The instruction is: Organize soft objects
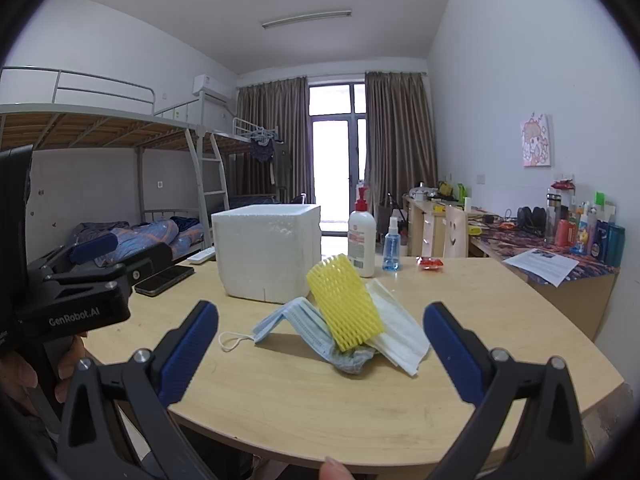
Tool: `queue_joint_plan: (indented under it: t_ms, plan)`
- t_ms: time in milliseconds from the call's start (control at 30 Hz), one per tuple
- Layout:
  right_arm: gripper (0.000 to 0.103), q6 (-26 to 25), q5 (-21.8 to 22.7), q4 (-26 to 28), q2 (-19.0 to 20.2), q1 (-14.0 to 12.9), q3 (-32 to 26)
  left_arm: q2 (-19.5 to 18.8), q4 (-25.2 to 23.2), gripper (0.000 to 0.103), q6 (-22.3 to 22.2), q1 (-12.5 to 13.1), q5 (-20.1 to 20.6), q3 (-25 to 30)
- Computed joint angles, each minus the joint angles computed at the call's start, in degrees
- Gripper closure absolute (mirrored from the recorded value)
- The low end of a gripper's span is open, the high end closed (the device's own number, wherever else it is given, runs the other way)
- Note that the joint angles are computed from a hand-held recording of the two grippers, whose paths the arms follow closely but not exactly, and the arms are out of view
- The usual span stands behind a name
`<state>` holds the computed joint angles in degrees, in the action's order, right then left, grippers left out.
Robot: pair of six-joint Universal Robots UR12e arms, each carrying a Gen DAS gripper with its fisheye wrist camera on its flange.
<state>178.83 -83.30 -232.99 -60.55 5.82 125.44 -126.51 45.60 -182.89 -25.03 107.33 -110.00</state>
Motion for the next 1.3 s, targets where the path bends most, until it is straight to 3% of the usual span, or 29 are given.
queue_joint_plan:
  t_ms: [633, 1033, 1300]
  plan:
    - [0.0, -0.9, -1.5, 2.1, -0.2, 0.3, -1.2, 0.9, -3.1, 0.001, -0.1, 1.0, -2.2, 0.5]
    - [0.0, -2.5, 1.3, 9.9, -0.8, -0.5, -4.6, 0.5, -6.1, 0.001, -1.2, 1.9, -3.5, 2.2]
    - [0.0, -1.9, -2.4, 12.3, -0.6, 0.4, -6.7, -0.6, -5.6, 0.001, 1.3, 3.2, -8.2, 3.4]
